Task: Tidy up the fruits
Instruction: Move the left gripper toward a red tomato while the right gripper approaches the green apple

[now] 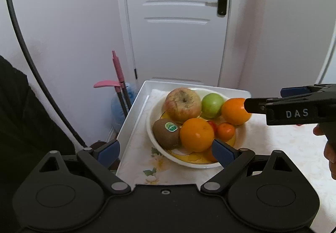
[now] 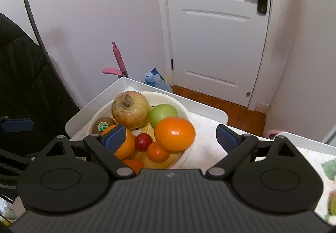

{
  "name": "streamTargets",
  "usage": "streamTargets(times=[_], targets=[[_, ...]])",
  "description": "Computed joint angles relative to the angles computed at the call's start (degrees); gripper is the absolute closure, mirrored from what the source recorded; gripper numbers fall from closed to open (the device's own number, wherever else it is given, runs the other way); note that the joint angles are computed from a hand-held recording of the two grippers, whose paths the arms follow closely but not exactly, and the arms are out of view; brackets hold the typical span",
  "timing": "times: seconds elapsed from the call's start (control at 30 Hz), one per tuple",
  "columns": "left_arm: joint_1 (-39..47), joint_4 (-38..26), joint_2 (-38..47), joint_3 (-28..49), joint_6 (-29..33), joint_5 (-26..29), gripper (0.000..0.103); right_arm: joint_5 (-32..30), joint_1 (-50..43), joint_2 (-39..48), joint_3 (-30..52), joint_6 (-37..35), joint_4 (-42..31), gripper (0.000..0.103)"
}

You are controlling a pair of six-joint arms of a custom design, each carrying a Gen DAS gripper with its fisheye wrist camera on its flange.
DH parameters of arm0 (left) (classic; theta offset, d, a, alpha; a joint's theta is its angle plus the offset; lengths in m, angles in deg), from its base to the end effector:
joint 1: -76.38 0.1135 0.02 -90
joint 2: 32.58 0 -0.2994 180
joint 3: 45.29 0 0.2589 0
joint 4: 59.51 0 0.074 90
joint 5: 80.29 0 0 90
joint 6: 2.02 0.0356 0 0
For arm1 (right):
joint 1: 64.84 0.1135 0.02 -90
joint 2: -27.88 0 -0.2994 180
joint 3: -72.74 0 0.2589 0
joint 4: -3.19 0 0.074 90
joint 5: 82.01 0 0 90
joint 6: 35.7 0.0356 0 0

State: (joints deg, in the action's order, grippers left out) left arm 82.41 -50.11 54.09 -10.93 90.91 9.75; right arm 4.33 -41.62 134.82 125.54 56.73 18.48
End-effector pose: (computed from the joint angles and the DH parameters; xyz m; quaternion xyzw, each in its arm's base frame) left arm 0.2398 0.0253 0.1329 -0.0247 0.9164 0.0309 0.3983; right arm 0.3154 0.1378 0.1214 -0.1762 0.8843 0.1239 0.4143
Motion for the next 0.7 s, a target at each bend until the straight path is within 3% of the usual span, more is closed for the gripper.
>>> streamTargets(times=[0.33, 0.7], targets=[[-0.91, -5.67, -11.07, -1.74, 2.87, 3.69, 0.006, 8.71, 1.97, -16.93, -11.68, 6.10, -3.92, 0.000], [-8.46, -5.77, -15.36, -3.65, 3.29, 7.60, 0.006, 17.20, -0.90, -38.06, -22.79, 12.46, -15.91, 0.000]])
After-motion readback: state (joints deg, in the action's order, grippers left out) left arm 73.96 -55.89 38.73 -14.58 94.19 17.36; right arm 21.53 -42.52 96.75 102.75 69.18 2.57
